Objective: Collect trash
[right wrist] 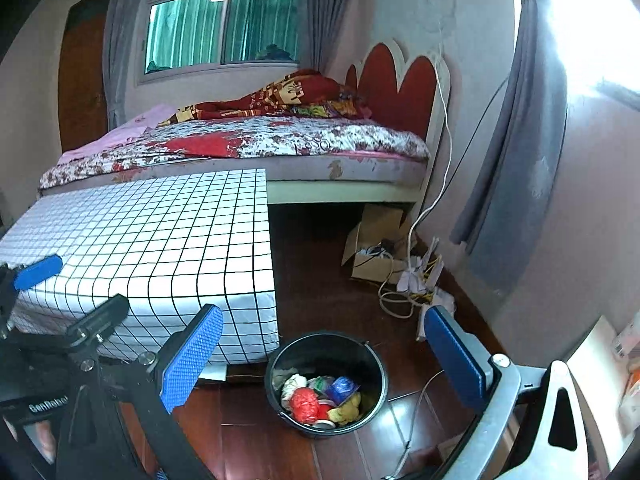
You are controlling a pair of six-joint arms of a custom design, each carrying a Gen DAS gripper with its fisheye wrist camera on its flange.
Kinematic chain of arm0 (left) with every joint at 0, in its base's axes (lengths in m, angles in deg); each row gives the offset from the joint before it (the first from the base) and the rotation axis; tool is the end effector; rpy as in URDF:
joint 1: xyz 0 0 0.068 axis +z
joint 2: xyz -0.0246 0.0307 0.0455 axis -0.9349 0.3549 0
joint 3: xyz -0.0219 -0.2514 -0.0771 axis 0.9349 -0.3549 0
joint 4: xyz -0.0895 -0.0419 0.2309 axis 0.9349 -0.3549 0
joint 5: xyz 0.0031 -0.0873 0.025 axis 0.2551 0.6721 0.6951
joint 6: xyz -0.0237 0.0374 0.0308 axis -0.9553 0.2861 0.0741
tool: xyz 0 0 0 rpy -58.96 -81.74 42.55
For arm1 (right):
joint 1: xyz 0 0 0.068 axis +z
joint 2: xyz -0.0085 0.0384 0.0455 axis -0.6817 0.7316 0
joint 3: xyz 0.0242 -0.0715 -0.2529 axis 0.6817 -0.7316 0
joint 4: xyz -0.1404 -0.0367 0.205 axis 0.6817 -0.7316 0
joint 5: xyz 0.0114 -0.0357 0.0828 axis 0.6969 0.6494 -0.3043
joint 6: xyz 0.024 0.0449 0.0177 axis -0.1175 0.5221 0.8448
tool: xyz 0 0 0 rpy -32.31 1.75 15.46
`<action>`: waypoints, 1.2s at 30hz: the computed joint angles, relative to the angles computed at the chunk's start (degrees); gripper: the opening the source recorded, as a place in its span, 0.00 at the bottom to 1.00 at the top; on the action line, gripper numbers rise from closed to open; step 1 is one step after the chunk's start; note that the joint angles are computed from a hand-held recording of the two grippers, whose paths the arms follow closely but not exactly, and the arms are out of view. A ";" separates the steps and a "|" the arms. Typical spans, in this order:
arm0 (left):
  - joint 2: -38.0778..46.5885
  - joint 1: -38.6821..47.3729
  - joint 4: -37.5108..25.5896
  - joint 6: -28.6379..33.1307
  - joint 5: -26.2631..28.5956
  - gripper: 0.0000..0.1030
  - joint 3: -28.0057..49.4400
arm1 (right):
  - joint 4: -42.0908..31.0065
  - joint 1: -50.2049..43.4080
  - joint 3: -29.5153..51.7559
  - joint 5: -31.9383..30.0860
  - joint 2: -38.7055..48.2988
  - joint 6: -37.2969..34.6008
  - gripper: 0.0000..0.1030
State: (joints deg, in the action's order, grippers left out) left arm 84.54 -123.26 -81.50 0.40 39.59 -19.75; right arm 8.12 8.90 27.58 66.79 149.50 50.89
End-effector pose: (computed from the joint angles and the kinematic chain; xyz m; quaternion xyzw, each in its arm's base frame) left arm 0.1511 -0.1657 0.2816 -0.0032 0.8832 0.0289 0.4680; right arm 0.1633 0.1717 0.2798 -0.1069 0.8632 -0.0232 0.4928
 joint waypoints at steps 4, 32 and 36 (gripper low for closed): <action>-1.02 -1.02 -0.54 -0.93 -0.61 0.97 -0.46 | -0.92 0.30 -0.09 0.29 -0.96 0.61 0.99; 0.35 0.10 2.42 -0.33 2.28 0.97 -0.60 | -1.35 -1.79 -1.38 -0.86 -2.45 1.62 0.99; 0.30 0.06 2.58 -0.06 2.18 0.97 -0.58 | -1.43 -2.01 -1.12 -0.89 -2.42 1.52 0.99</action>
